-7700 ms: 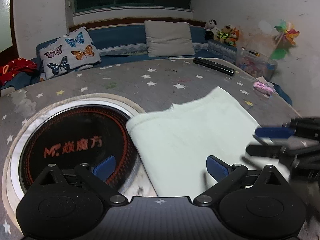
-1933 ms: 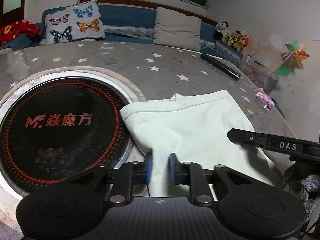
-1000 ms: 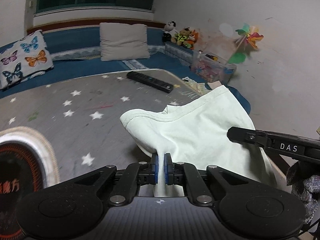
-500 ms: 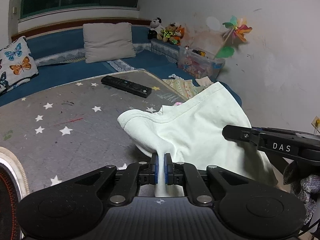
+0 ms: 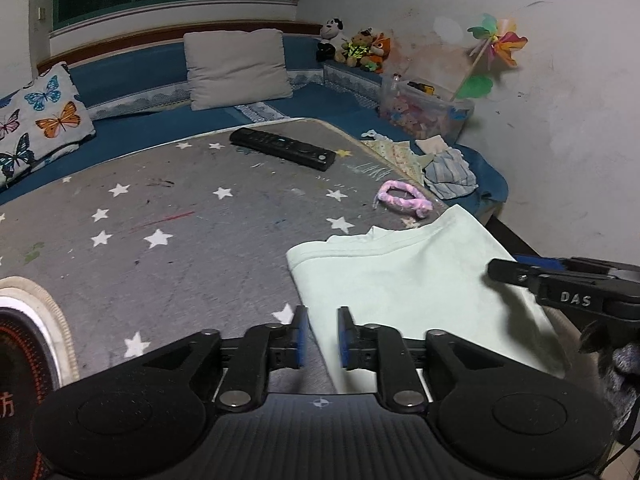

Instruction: Fold clothes

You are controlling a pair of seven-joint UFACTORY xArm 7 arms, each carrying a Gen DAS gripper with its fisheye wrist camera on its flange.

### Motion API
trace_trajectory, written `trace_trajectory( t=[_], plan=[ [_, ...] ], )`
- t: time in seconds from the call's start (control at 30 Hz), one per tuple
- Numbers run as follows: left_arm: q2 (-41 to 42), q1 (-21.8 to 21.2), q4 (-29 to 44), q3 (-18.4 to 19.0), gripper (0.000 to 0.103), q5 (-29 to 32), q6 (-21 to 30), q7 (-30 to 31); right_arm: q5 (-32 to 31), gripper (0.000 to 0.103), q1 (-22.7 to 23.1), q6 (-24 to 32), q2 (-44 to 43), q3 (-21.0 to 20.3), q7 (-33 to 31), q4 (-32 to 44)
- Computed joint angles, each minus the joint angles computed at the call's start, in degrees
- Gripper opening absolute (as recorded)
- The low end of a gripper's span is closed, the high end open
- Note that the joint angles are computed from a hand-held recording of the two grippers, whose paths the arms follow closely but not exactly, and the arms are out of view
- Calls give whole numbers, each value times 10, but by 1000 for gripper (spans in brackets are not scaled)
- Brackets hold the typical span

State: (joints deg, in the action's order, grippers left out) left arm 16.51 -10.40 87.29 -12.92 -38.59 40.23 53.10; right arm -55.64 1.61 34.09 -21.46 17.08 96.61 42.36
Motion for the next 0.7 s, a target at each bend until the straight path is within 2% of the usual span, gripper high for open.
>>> trace_trajectory(
  t=[0.07,0.17,0.33,0.47,0.7],
  plan=[
    [-6,4,-8,0,28,-4,-2,10,0,38,2,12,-13,4,3,-8],
    [-20,9,-24,0,30,-16,8,30,-3,38,5,22,-39,15,8,-25],
    [-56,10,-71,3,30,-53,30,98,-26,38,4,41,-77,47,30,-42],
    [-80,-2,-108,10,30,-71,42,140,-44,37,-1,4,-66,43,27,-37],
    [-91,-18,-135,24,30,-78,59,171,-20,35,-9,-43,-8,9,44,-47]
  ],
)
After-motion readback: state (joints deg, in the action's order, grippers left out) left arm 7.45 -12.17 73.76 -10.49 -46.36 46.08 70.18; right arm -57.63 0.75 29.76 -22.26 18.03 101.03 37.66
